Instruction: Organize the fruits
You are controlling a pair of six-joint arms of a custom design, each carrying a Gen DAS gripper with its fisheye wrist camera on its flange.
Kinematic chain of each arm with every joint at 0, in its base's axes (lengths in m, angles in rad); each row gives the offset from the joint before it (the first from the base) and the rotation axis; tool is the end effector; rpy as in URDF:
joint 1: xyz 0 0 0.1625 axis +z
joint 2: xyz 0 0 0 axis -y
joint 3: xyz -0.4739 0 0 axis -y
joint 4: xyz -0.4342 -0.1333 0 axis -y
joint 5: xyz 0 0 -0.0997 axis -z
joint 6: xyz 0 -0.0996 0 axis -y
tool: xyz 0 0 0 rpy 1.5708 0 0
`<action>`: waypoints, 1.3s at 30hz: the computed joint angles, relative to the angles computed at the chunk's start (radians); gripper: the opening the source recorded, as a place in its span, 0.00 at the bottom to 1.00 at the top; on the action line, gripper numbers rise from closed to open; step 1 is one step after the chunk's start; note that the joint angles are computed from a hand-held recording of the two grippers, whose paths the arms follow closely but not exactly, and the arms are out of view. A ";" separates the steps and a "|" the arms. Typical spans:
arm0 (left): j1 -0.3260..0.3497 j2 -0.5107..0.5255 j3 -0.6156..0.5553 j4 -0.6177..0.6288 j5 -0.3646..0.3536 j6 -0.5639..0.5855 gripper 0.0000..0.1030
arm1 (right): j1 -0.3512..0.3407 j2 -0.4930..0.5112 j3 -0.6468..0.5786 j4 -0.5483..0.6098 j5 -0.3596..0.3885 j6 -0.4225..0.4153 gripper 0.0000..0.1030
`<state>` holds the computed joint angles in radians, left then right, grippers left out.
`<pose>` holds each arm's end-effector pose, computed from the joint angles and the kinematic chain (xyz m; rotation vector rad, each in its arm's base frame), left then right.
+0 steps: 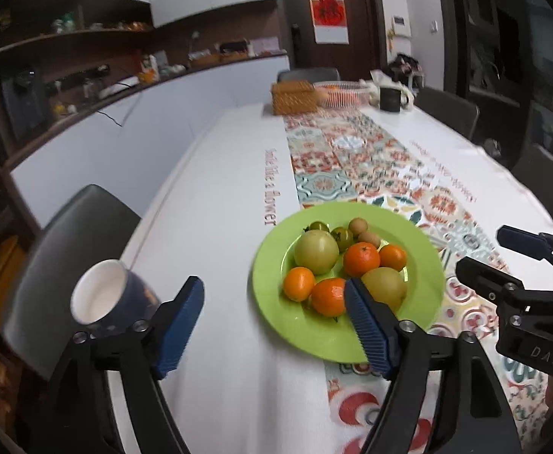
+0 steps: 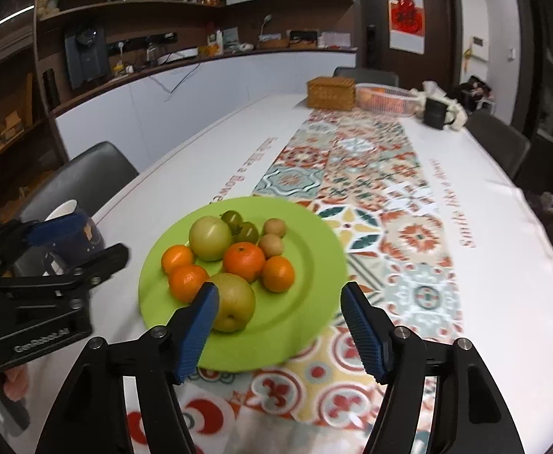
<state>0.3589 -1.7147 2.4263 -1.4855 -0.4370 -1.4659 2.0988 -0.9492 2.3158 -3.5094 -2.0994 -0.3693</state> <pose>-0.2027 -0.3148 0.2472 0.2697 1.9880 -1.0131 0.3208 -0.3852 0.1042 0.9233 -2.3858 0.8023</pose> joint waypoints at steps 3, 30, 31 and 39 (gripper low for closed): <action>-0.080 -0.010 -0.017 0.138 -0.026 -0.140 0.82 | 0.028 -0.044 0.040 -0.040 -0.025 -0.002 0.72; -0.595 0.123 -0.059 0.482 -0.361 -0.648 1.00 | 0.185 -0.384 0.313 -0.066 -0.080 0.068 0.85; -0.606 0.132 -0.062 0.485 -0.371 -0.654 1.00 | 0.190 -0.388 0.319 -0.070 -0.086 0.068 0.85; -0.670 0.153 -0.065 0.482 -0.416 -0.678 1.00 | 0.220 -0.444 0.364 -0.054 -0.100 0.101 0.85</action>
<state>-0.3107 -1.5615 2.3611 -1.0034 -0.8530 -2.1441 2.3187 -1.3931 2.6801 -3.5634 -2.1989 -0.2682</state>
